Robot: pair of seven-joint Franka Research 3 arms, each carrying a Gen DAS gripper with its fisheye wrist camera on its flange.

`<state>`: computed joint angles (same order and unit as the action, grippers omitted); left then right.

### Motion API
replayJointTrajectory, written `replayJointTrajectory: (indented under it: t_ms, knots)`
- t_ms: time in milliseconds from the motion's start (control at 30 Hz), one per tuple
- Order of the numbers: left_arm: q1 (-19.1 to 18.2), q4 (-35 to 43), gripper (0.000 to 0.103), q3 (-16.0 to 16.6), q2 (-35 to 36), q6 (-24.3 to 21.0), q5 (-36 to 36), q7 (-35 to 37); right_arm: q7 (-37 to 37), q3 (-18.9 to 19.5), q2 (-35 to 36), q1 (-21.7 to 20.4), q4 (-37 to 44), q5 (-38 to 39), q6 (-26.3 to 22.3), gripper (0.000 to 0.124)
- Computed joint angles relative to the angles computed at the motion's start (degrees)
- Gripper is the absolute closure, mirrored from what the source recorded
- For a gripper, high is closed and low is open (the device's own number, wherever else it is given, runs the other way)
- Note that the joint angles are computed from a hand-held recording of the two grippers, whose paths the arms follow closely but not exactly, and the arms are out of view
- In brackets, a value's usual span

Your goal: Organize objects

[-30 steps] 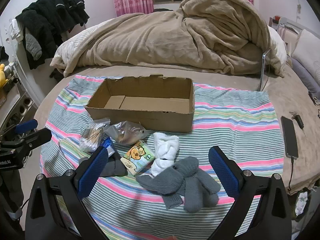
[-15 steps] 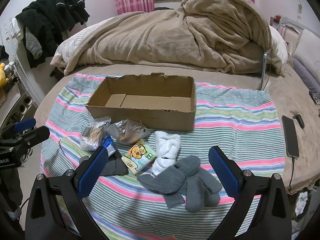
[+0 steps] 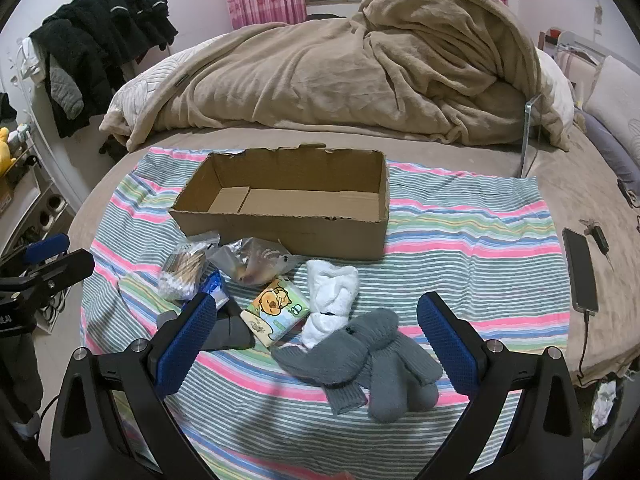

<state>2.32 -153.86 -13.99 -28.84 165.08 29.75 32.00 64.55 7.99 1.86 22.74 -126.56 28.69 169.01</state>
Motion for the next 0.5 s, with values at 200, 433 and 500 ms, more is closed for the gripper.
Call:
replayJointTrajectory:
  t_ms: [200, 433, 500]
  knots:
    - [0.39, -0.27, 0.001, -0.13, -0.55, -0.19, 0.14, -0.74, 0.28, -0.05, 0.41, -0.14, 0.16, -0.39, -0.17, 0.022]
    - [0.28, -0.36, 0.001, -0.14, -0.94, -0.57, 0.31, -0.93, -1.00, 0.08, 0.12, -0.13, -0.21, 0.89, -0.02, 0.022]
    - [0.09, -0.31, 0.001, -0.05, -0.80, -0.50, 0.26, -0.77, -0.30, 0.00, 0.00, -0.07, -0.30, 0.30, -0.02, 0.022]
